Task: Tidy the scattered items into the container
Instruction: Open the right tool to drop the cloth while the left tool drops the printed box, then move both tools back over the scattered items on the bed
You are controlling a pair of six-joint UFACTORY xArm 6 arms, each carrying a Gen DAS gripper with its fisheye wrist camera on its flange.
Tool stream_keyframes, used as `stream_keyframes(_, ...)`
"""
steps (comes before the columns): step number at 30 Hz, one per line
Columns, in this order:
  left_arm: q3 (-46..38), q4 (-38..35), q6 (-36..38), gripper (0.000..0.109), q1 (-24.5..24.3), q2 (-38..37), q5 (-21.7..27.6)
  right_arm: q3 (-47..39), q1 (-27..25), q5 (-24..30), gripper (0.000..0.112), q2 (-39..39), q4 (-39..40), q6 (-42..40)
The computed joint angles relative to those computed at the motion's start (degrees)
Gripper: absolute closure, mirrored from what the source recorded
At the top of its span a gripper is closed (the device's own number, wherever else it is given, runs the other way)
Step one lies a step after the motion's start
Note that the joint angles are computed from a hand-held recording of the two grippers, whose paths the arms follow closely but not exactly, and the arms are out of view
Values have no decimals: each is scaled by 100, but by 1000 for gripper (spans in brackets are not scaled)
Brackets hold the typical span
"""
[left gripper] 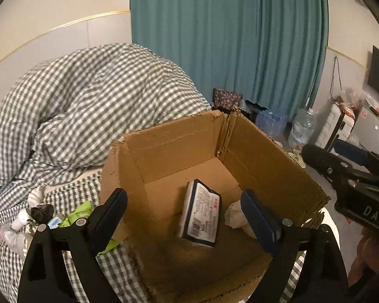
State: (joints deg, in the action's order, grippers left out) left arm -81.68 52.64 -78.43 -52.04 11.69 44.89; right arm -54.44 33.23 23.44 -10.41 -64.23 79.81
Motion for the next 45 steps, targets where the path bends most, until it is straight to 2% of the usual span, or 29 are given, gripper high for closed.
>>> stream_keyframes(3,250,172,-131,10,-93,-323,200,-14,159,152,17,-171,-325,350)
stream_keyframes(5,496,326,-273,6,-161,-620,359,-72,311,314,16,-242,-456,509)
stream_keyframes(9,964,525,-521,6,-268,-1208,663,-192,684,599,10,-335,-561,701)
stream_keyframes(19,2054,779,-1164,6,-685,-2684,1767,-512,1594,1182,10,-450,-1015,1072)
stream_keyframes(23,2500,890,-1385,6,-970,-3327,2388,-737,1942,1369,10,-334,-1211,1225)
stream_keyframes(28,2952,942,-1588,6,-1401,-4072,3290,-1112,2147,998,10,38,-796,822)
stream_keyframes(39,3611,818,-2128,6,-2697,-5428,5704,-2087,2812,908,10,930,-691,445)
stream_keyframes(45,3870,761,-2396,6,-3152,-5896,6546,-2742,3050,823,10,1566,-485,-3)
